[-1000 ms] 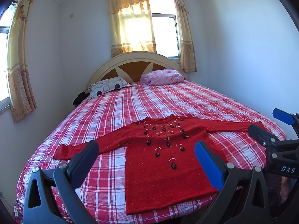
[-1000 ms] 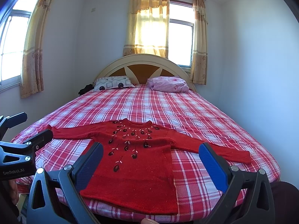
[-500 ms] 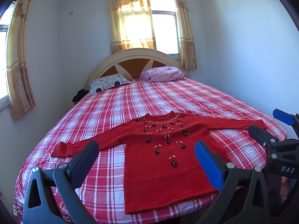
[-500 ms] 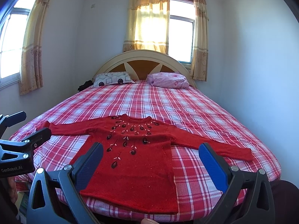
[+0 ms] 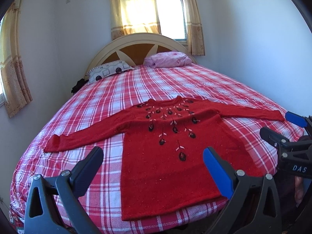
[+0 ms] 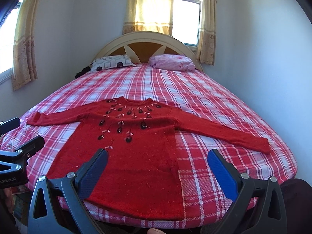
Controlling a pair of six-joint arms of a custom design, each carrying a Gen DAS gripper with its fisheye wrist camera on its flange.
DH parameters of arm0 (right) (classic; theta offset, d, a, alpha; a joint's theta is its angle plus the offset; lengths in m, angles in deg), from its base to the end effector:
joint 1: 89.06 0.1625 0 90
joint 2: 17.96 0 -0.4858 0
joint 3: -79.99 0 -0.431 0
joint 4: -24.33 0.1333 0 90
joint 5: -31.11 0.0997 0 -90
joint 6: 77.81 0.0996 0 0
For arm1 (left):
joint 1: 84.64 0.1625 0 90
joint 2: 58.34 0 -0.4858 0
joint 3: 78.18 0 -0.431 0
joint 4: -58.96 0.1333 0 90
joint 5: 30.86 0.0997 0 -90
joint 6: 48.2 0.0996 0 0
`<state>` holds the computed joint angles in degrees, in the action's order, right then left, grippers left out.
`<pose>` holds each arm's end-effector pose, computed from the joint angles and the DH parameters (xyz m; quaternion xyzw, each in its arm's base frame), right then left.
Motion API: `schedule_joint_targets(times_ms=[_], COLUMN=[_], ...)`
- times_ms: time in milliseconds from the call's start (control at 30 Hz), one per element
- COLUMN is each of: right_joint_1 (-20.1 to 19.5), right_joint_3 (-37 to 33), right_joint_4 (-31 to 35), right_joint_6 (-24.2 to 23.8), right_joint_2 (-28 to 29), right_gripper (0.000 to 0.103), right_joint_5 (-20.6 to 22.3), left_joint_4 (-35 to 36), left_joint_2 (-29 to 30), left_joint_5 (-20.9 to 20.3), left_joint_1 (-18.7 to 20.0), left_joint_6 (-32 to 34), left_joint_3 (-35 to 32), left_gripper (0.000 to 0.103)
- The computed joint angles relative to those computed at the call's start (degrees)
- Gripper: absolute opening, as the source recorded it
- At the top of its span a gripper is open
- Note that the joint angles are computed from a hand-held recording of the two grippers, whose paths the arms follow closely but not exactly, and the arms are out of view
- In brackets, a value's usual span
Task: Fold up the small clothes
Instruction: 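Move the right tool to the sweater's sleeve cuff and close on it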
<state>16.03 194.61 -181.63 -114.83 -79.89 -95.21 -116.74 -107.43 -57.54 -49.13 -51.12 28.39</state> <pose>0.2296 -0.5661 0.3013 0.2085 -0.7986 0.4388 0.3553 -0.4072 -0.5636 0.1740 0.2439 0.7990 -0.4265 0.3468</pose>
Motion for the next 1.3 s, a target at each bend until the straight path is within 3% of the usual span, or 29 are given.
schedule_joint_targets(times_ms=[467,833,1100,1200,1267,1300], right_joint_1=[-7.41,-15.01,-21.38,-23.54,-24.61,-25.37], right_joint_3=[-5.99,-12.17,-17.33,-18.69,-20.03,-20.72], right_joint_4=[8.04,13.66,17.85,19.27,19.92,20.2], right_joint_6=[6.27,13.12,23.1,27.21,28.9,29.43], right_joint_2=[0.84,-1.2,-3.9,-4.98,-4.81,-4.79], right_gripper=[0.102,0.102,0.101,0.097,0.083,0.082], right_joint_5=[-2.88,-3.39,-2.45,-2.03,-2.32,-2.01], left_joint_4=[9.66,17.0,20.93,24.52,25.38,26.01], left_joint_2=[3.4,10.79,17.36,19.23,20.17,20.59], left_joint_5=[-4.88,-8.46,-8.36,-8.76,-8.95,-8.94], left_joint_1=[4.74,7.9,10.49,11.66,12.15,12.42], left_joint_6=[-3.12,2.53,7.18,6.04,5.94,5.59], left_joint_3=[-5.12,-18.82,-29.21,-32.66,-34.15,-34.85], left_gripper=[0.103,0.103,0.103,0.103,0.103,0.103])
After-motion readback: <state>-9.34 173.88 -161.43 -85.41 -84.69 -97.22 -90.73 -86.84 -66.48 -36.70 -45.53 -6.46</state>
